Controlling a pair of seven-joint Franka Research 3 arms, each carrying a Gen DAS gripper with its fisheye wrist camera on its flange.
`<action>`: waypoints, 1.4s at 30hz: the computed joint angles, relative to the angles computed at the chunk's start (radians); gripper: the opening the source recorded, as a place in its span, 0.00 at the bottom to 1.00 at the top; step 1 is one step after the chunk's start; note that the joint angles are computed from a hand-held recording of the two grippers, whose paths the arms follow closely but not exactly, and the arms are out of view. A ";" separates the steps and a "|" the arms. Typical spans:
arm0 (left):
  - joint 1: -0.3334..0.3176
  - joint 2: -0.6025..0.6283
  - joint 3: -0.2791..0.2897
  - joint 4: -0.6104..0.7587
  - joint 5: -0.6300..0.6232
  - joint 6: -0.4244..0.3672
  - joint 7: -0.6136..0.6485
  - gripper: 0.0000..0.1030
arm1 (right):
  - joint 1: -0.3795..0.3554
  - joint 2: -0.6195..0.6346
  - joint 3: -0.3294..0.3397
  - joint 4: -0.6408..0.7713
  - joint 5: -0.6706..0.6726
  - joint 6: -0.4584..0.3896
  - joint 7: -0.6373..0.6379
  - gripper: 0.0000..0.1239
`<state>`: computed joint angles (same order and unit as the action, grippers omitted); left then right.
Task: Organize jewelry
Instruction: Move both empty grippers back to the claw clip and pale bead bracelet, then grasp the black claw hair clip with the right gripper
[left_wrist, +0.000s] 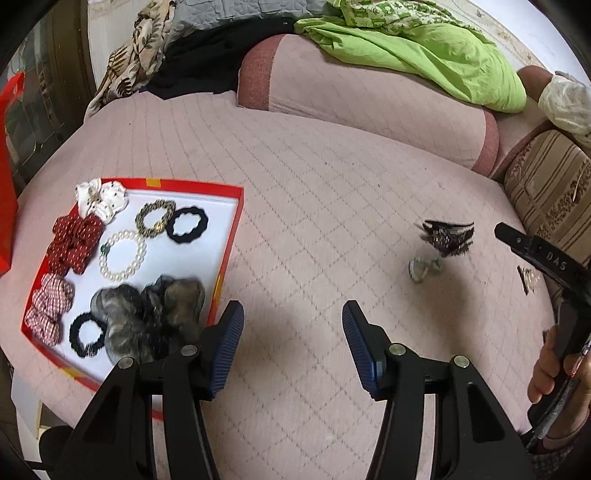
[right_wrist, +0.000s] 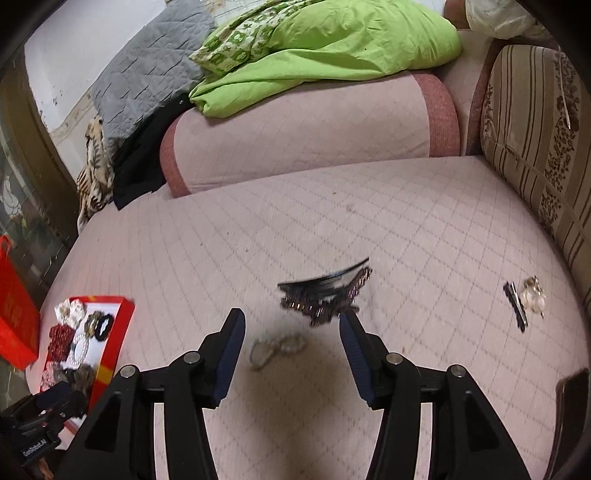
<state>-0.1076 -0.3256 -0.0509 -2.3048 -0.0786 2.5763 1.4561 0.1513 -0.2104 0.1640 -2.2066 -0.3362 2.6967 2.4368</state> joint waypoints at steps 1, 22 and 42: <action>0.000 0.010 -0.001 0.010 0.001 0.003 -0.001 0.53 | -0.003 0.007 -0.003 0.002 -0.001 0.004 -0.001 0.47; -0.005 0.307 -0.085 0.285 -0.057 -0.017 0.009 0.54 | -0.028 0.054 -0.086 -0.085 0.191 0.107 -0.095 0.48; 0.013 0.616 -0.206 0.550 -0.122 -0.099 0.069 0.53 | 0.095 0.169 -0.173 -0.062 0.990 0.323 -0.717 0.48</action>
